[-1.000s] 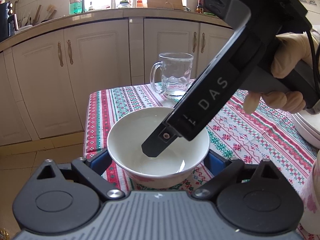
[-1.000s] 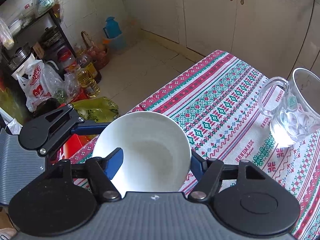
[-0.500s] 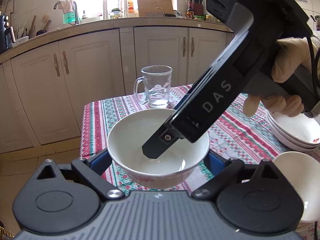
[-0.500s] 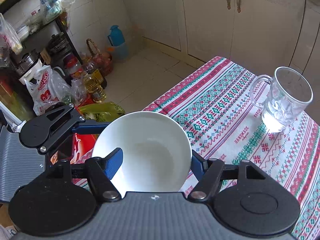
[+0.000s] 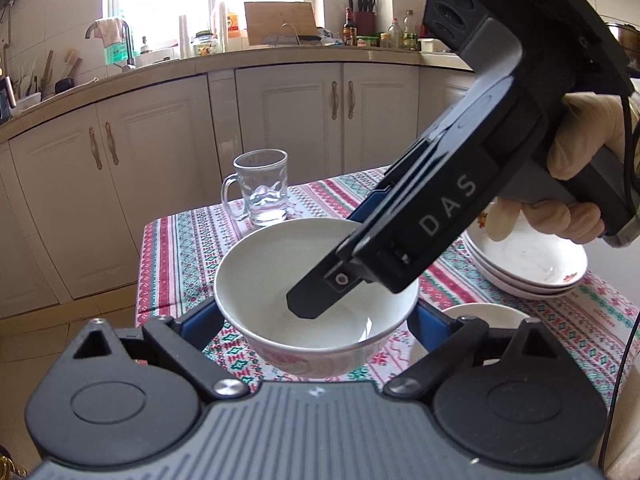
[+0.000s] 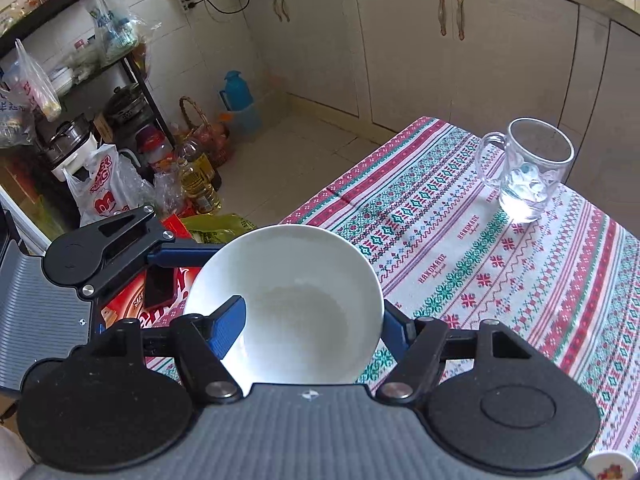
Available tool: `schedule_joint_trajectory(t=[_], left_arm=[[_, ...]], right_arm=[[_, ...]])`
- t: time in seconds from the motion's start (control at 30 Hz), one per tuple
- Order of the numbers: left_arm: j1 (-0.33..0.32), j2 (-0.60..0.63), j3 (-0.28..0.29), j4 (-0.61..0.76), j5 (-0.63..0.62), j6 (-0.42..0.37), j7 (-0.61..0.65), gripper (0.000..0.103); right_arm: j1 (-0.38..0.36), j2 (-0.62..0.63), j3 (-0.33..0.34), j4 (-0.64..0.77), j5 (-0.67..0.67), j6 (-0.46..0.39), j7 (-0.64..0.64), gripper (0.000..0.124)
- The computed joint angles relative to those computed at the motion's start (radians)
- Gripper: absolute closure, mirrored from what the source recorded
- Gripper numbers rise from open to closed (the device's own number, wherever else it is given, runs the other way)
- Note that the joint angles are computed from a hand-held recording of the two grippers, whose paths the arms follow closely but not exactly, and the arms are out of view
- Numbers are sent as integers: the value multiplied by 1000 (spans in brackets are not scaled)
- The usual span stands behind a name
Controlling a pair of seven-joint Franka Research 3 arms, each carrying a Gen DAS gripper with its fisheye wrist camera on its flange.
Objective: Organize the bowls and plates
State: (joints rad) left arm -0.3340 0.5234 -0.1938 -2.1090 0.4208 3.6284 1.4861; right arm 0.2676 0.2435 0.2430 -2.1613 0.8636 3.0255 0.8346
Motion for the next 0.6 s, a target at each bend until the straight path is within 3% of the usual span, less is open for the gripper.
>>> schedule_joint_trajectory(t=[0.27, 0.6], left_arm=[[-35, -59, 0, -79, -35, 27, 25, 6], [-36, -87, -35, -131, -18, 32, 0, 6]], right_arm=[[19, -112, 17, -116, 138, 51, -102, 48], [108, -205, -37, -218, 378, 82, -271, 48]])
